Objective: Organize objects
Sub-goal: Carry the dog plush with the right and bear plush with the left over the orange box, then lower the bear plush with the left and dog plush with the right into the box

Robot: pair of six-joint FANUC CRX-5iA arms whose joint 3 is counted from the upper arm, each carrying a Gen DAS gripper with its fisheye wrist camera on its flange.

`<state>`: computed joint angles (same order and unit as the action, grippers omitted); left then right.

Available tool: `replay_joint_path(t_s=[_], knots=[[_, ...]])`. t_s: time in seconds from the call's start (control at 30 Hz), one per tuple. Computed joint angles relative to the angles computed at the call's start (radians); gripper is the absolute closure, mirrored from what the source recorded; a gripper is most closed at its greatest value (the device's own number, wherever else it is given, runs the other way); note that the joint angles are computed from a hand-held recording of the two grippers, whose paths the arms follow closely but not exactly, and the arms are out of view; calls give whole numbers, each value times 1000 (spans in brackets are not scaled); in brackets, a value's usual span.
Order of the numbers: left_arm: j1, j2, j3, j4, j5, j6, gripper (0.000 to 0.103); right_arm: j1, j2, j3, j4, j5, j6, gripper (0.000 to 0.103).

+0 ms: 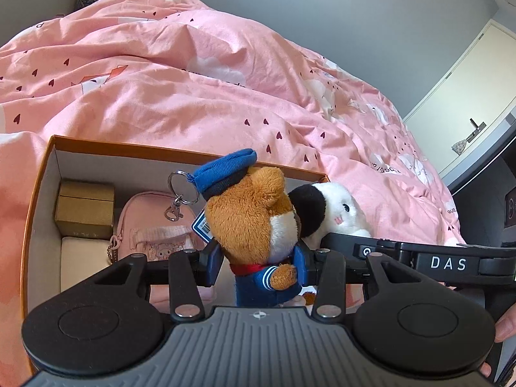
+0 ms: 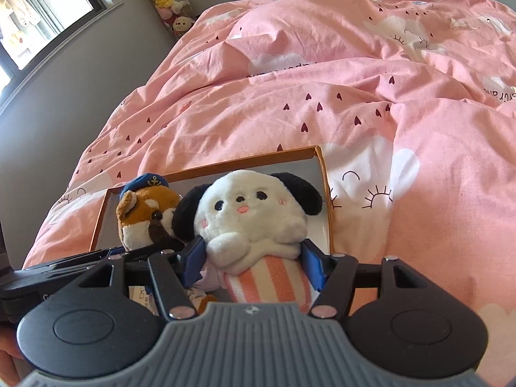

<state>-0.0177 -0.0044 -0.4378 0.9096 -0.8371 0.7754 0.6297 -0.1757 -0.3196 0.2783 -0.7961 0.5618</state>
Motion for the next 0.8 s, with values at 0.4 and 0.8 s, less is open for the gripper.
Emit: replay_joint_path(t_s=[0.4, 0.8], knots=[[-11, 102, 64, -63, 17, 28, 54, -9, 130, 80, -4, -71, 28, 44], [-14, 117, 58, -59, 31, 21, 49, -11, 161, 75, 38, -68, 79, 43]])
